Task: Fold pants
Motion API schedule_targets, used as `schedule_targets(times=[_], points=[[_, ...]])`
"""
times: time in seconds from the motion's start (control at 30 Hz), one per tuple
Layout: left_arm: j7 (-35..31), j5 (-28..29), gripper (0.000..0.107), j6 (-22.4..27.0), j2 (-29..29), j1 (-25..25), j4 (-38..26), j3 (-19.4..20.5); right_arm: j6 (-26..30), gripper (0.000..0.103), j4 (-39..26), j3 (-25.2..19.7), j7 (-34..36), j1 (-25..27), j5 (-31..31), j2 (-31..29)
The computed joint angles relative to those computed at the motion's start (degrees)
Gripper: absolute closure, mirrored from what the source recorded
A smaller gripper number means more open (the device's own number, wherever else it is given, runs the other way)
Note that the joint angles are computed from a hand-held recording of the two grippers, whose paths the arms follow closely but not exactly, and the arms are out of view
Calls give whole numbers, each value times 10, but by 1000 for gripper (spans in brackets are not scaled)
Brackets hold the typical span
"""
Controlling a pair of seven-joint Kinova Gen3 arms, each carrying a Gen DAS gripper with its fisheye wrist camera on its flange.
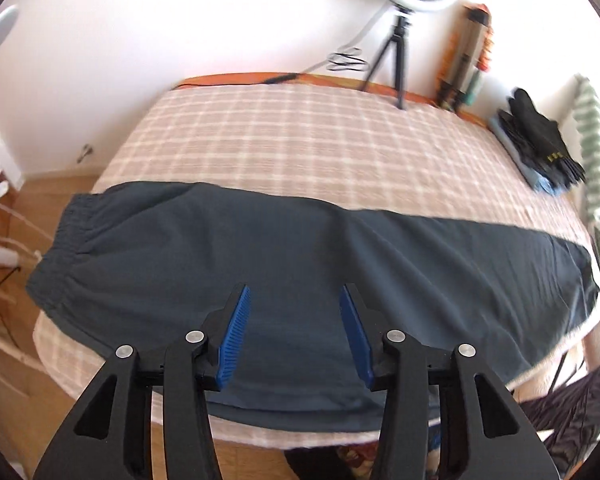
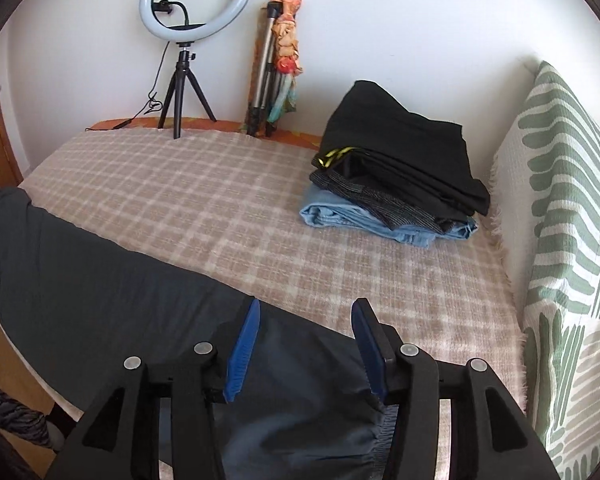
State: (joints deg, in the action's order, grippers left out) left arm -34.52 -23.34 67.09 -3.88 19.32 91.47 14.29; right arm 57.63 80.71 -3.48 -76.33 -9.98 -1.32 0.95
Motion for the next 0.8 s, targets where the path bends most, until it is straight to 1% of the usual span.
schedule_targets(times=[0.03, 0.07, 0.1, 0.13, 0.2, 0.23, 0.27, 0.3, 0.33, 0.37, 0.4, 0.43, 0.5, 0.53, 0.63, 0.67, 0.73, 0.77, 0.8], points=[[13, 2, 62, 0, -11, -5, 14, -20, 3, 53, -9, -6, 8, -5, -14, 6], [26, 13, 62, -9, -26, -10, 31, -46, 3, 53, -17, -11, 17, -11, -33, 10], [32, 31, 61, -23, -44, -25, 52, -67, 5, 53, -22, -17, 29, -16, -55, 14], [35, 39, 60, -28, -58, -46, 68, -77, 6, 53, -26, -23, 41, -23, -76, 19], [48, 41, 57, -30, -83, -97, 97, -74, 0, 53, -25, -39, 60, -42, -105, 27], [46, 51, 55, -38, -95, -120, 111, -83, -6, 53, -19, -47, 64, -54, -112, 28], [46, 67, 54, -44, -104, -135, 123, -96, -13, 53, -14, -54, 69, -65, -121, 32], [40, 89, 52, -57, -116, -150, 136, -112, -16, 53, -13, -61, 79, -74, -134, 39], [27, 113, 48, -70, -123, -157, 149, -135, -18, 53, -13, -67, 91, -83, -146, 48], [8, 135, 46, -81, -128, -162, 159, -155, -24, 53, -12, -71, 97, -93, -149, 57], [-5, 148, 46, -84, -127, -169, 164, -164, -31, 53, -12, -75, 95, -105, -144, 67], [-8, 152, 46, -86, -126, -180, 169, -163, -34, 53, -14, -78, 94, -113, -143, 78], [4, 137, 46, -65, -116, -201, 161, -140, -27, 53, -30, -80, 90, -126, -142, 105], [18, 121, 46, -54, -111, -212, 157, -120, -25, 53, -36, -81, 92, -127, -147, 114], [46, 98, 46, -49, -131, -239, 167, -95, 4, 53, -70, -84, 105, -119, -170, 147], [59, 92, 46, -42, -134, -245, 166, -86, 14, 53, -85, -85, 110, -116, -178, 159], [85, 63, 46, -27, -136, -252, 154, -51, 46, 53, -128, -86, 114, -115, -183, 188], [84, 55, 46, -30, -131, -248, 146, -42, 65, 53, -155, -88, 116, -116, -187, 206], [74, 57, 46, -42, -121, -237, 136, -44, 84, 53, -181, -90, 121, -118, -193, 227]])
